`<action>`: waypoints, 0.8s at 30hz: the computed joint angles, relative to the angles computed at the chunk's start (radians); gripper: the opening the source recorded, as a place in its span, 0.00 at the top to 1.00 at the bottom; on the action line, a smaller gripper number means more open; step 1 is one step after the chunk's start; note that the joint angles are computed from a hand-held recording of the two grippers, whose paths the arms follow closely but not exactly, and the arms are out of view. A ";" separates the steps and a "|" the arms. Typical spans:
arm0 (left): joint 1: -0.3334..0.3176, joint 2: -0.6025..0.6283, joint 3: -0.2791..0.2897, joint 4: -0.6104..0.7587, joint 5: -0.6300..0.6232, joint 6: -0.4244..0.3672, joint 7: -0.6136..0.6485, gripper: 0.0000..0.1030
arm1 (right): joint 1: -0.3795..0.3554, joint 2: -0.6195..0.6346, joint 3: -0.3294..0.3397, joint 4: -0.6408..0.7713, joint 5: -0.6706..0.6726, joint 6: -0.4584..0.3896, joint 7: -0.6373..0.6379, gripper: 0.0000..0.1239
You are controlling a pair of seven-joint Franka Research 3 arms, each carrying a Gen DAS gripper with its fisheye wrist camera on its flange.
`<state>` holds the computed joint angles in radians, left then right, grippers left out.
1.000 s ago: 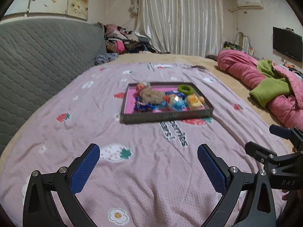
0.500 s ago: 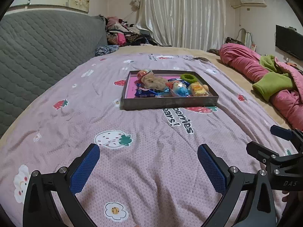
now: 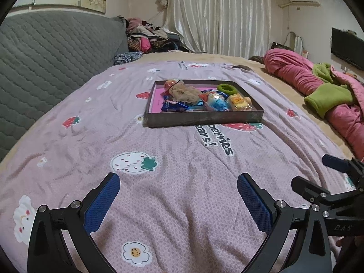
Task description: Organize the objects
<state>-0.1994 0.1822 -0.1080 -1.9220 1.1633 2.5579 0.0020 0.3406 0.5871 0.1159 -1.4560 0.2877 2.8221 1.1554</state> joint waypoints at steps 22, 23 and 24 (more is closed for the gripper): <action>-0.015 0.020 0.003 0.010 0.048 -0.012 -0.020 0.00 | 0.008 0.013 -0.009 0.008 -0.012 0.004 0.008 0.17; -0.013 0.020 0.004 0.009 0.051 -0.005 -0.024 0.00 | 0.009 0.015 -0.010 0.010 -0.014 0.002 0.011 0.17; -0.014 0.020 0.005 0.009 0.057 -0.006 -0.029 0.00 | 0.010 0.015 -0.010 0.009 -0.015 0.005 0.011 0.17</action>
<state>-0.2134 0.2019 -0.1025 -1.9134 1.2200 2.5519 -0.0266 0.3504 0.6025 0.1060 -1.4472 0.2730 2.8269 1.1668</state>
